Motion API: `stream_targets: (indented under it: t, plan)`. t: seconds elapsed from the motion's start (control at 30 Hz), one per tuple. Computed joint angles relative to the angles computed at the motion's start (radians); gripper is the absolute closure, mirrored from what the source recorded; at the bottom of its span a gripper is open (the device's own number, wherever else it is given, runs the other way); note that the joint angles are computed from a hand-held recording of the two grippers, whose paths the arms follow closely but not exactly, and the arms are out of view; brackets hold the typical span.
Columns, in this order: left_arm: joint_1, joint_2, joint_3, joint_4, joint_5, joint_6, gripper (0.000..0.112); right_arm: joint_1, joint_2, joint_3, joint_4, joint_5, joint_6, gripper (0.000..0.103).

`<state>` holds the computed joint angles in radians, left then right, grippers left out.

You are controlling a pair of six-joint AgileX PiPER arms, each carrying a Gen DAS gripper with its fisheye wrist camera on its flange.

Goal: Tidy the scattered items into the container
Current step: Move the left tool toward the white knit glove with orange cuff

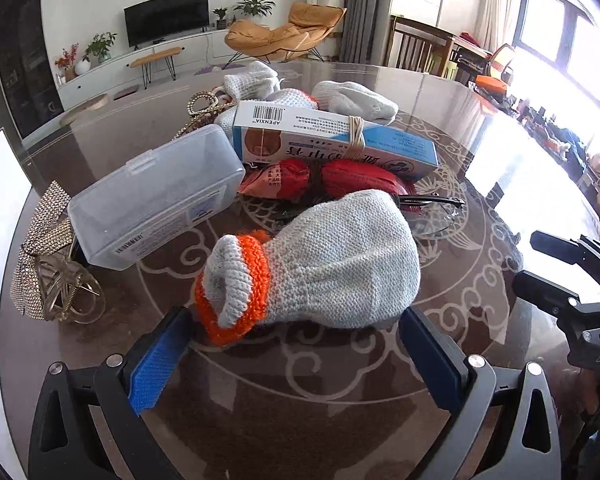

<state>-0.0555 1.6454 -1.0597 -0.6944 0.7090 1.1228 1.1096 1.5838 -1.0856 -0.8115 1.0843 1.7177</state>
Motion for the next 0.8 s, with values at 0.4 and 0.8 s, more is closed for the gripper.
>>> stream_targets:
  t: [0.4,0.8]
  plan:
    - [0.163,0.154,-0.263,0.127,-0.052,-0.318,0.009,-0.005,-0.016,0.015,-0.006,-0.02,0.021,0.032]
    - [0.08,0.223,-0.461,-0.042,0.256,-0.218,0.009,0.006,-0.056,0.065,-0.039,-0.035,0.101,0.032]
